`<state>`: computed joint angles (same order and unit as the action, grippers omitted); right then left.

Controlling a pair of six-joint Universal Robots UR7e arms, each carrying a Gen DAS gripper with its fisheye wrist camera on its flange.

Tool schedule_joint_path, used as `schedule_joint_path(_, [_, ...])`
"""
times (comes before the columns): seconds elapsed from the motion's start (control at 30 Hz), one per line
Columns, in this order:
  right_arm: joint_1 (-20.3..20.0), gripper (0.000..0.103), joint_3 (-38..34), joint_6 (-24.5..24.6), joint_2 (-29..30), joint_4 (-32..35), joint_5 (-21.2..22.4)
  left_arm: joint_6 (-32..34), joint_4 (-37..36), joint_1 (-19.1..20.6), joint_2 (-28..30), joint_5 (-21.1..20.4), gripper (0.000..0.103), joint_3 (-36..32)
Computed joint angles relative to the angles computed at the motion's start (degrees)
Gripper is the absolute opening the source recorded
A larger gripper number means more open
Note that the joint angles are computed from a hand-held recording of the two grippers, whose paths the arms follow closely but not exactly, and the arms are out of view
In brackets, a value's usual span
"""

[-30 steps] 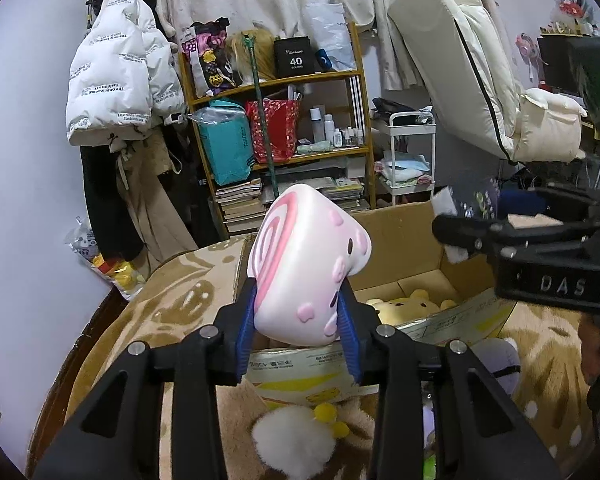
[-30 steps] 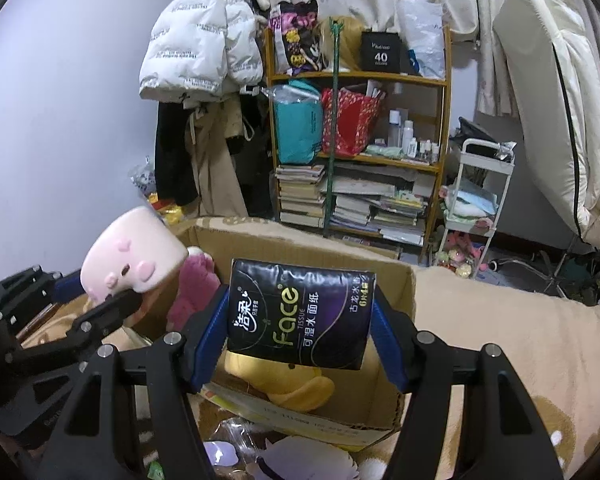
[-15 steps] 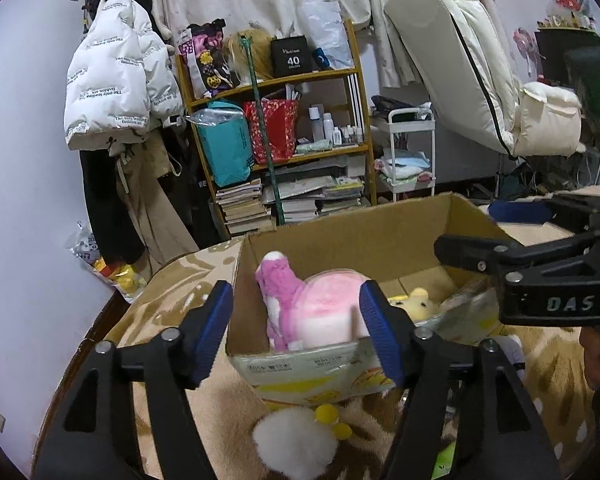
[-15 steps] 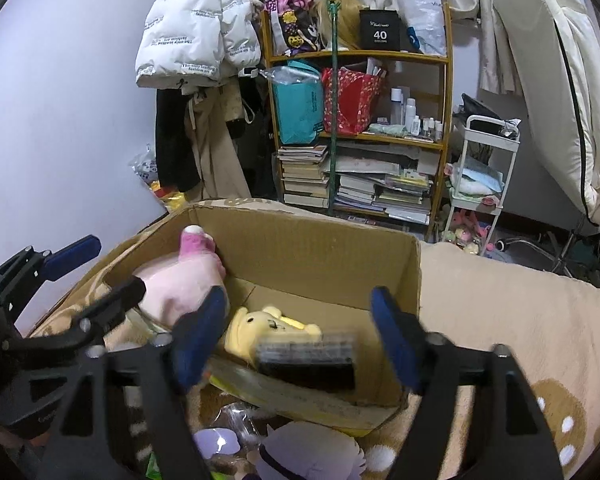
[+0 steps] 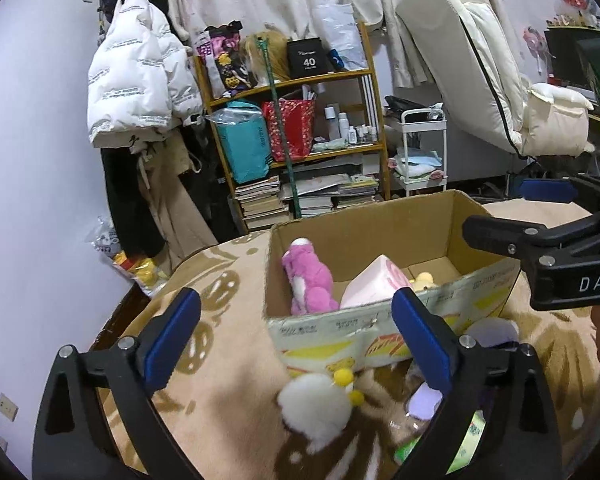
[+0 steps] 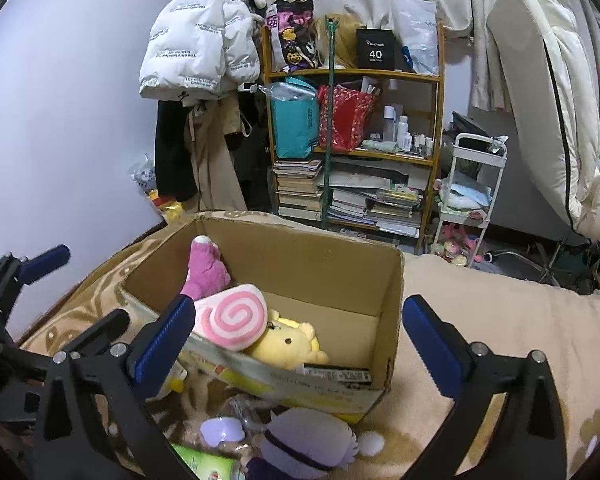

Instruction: Organize soft objects

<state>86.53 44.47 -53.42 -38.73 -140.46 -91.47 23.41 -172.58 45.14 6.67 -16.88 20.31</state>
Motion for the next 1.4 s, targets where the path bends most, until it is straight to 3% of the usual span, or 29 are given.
schedule_joint_path(0.23, [-0.1,0.103,7.5,-1.0,-4.7,-3.4,-1.0,-10.0,2.2,-2.0,-8.8,3.1,0.097,17.4])
schedule_joint_path(0.47, [-0.4,0.103,12.5,-1.0,-8.6,-4.9,-1.0,-22.7,11.7,-4.0,-13.5,7.2,0.097,26.5])
schedule_joint_path(0.6, [-0.6,0.103,14.6,-0.8,-10.4,-5.7,-1.1,-20.9,10.6,-5.2,-13.6,8.4,0.097,27.4])
schedule_joint_path(0.77, [-0.8,0.103,17.2,-0.5,-12.3,-7.4,-0.9,-37.6,24.4,-6.1,-18.6,6.7,0.097,33.7])
schedule_joint_path(0.87, [-1.1,0.103,18.3,-0.2,-13.1,-8.0,-1.1,-42.6,28.9,-6.5,-19.5,6.3,0.097,35.1])
schedule_joint_path(1.4, [-1.1,0.103,16.6,-1.2,-10.7,-8.4,-4.5,-42.6,26.9,-4.6,-17.0,0.3,0.097,31.6])
